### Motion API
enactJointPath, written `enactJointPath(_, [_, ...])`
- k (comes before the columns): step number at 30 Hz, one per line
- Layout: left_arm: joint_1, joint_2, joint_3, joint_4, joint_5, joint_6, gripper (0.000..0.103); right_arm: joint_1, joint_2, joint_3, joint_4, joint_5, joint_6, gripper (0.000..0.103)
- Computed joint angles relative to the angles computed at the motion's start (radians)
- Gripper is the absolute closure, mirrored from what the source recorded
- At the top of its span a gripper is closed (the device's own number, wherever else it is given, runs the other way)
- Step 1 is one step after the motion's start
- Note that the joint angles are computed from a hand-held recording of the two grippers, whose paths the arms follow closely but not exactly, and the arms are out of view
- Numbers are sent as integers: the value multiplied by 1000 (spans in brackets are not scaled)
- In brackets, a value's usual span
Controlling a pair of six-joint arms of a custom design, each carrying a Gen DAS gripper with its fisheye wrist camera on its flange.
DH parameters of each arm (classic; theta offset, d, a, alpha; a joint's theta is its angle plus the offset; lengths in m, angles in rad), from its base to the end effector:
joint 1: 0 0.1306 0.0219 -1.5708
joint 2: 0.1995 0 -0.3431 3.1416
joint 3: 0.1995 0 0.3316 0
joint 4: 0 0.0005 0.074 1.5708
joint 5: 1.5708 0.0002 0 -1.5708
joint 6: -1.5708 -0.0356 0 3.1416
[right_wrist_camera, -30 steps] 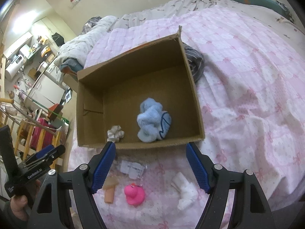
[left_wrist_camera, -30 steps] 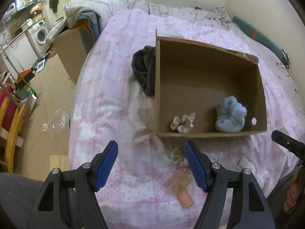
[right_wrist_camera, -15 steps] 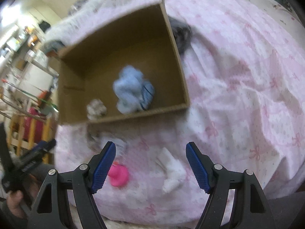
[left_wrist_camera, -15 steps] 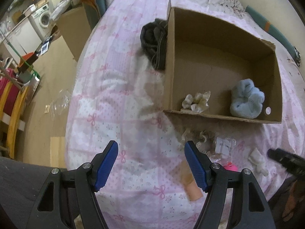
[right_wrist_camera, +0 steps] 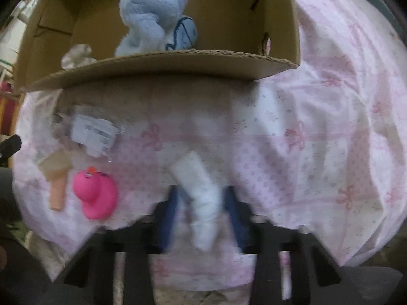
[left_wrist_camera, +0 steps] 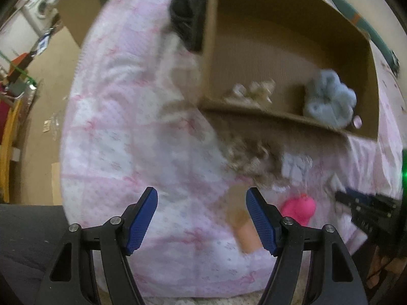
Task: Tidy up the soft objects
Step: 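Withdraw both tools and lower the right tool to the white sock, then close the right tool on the white sock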
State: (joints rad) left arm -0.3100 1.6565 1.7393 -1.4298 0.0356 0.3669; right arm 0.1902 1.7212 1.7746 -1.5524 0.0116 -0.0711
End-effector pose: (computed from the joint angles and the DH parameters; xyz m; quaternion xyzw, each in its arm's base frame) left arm 0.4499 -0.1460 0.3804 -0.0263 0.9932 -0.0538 0.0994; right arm 0.4699 0.0895 0.3613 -0.0593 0.9976 -0.0011 0.0363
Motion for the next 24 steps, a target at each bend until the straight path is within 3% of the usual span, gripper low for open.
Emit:
enactJointPath(5, [-23,19,-2,5,42,-37,34,-3,-48,-12,47,-25,-17,79])
enactJointPath(8, [-33,40,4,11,63,-63,35,-18,-87,-23,91,-81,-33,79])
enactJointPath(11, [-43,74,23,-8,88,-80,49,-27,-100,-25,101,-108,-45,79])
enactJointPath(12, [-45,82,25,-13,80,-81,65,-32,-100,-22,97,-112,-44,79])
enactJointPath(13, [-47,91,28,-21,73,-83,75,-40,-97,-13,89,-118,-40,79])
enactJointPath(15, [-45,99,27,-22,94,-88,78,-53,-94,0,80,-132,-30,79])
enactJointPath(16, [-44,95,23,-12,93,-88,92,-56,-94,1,80,-137,-27,79])
enactJointPath(17, [-44,90,20,-2,91,-86,97,-60,-93,2,81,-140,-19,79])
enactJointPath(24, [7,31,-2,37,130,-48,97,-72,-80,13,81,-160,0,79])
